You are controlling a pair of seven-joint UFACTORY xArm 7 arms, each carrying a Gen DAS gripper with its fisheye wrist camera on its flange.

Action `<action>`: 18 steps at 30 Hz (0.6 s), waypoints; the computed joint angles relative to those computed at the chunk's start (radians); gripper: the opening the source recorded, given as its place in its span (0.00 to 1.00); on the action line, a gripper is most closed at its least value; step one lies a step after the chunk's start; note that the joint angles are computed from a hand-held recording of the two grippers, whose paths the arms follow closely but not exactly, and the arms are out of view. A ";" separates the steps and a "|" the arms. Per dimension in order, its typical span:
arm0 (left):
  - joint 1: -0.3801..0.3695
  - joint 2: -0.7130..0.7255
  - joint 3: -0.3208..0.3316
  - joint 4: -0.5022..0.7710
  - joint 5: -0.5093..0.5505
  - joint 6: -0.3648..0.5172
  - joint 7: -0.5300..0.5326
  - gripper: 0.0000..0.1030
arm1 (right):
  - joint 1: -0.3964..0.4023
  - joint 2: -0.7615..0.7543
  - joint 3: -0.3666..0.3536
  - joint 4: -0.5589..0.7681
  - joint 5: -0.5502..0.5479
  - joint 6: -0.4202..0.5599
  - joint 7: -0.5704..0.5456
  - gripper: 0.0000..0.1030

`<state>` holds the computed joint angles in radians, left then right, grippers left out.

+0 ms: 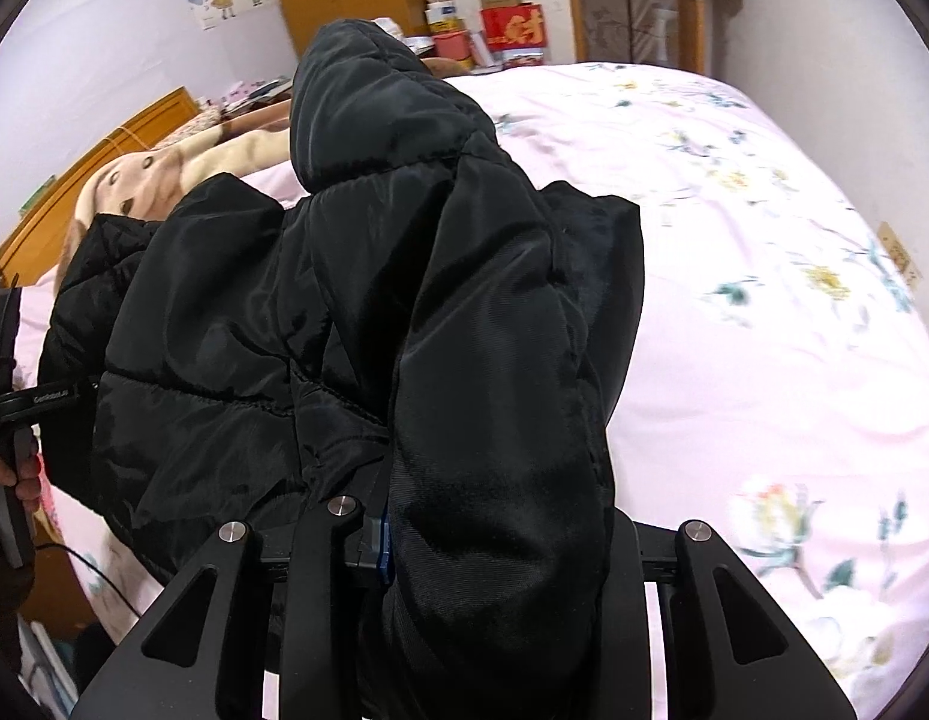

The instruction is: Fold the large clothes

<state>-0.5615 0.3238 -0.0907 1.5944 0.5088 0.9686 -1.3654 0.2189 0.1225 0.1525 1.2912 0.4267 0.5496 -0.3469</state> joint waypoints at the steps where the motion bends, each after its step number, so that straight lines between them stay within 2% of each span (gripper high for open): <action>1: 0.007 -0.023 -0.002 -0.027 0.007 0.013 -0.014 0.34 | 0.001 0.016 0.003 0.021 0.007 0.009 0.000 0.33; 7: 0.013 -0.045 0.008 -0.059 0.040 0.056 -0.065 0.34 | 0.016 0.056 0.031 0.045 0.063 0.036 -0.036 0.33; 8: 0.020 -0.031 0.007 -0.048 0.039 0.059 -0.066 0.34 | 0.022 0.106 0.041 0.092 0.034 0.019 -0.014 0.33; 10: 0.034 -0.053 0.004 -0.086 0.029 0.056 -0.070 0.34 | 0.033 0.122 0.042 0.094 0.027 0.025 -0.008 0.33; 14: 0.047 -0.070 -0.009 -0.163 0.020 0.004 -0.107 0.35 | 0.063 0.185 0.036 0.155 -0.059 0.009 0.067 0.33; 16: 0.059 -0.147 -0.017 -0.247 0.009 0.002 -0.101 0.37 | 0.084 0.233 0.033 0.204 -0.108 0.011 0.116 0.34; 18: 0.078 -0.167 -0.028 -0.259 0.002 0.010 -0.087 0.40 | 0.090 0.247 0.033 0.210 -0.140 0.008 0.141 0.34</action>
<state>-0.4837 0.1570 -0.1184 1.3353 0.5105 0.9786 -1.4521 0.3085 0.3696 0.1854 1.5012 0.2871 0.5579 -0.2059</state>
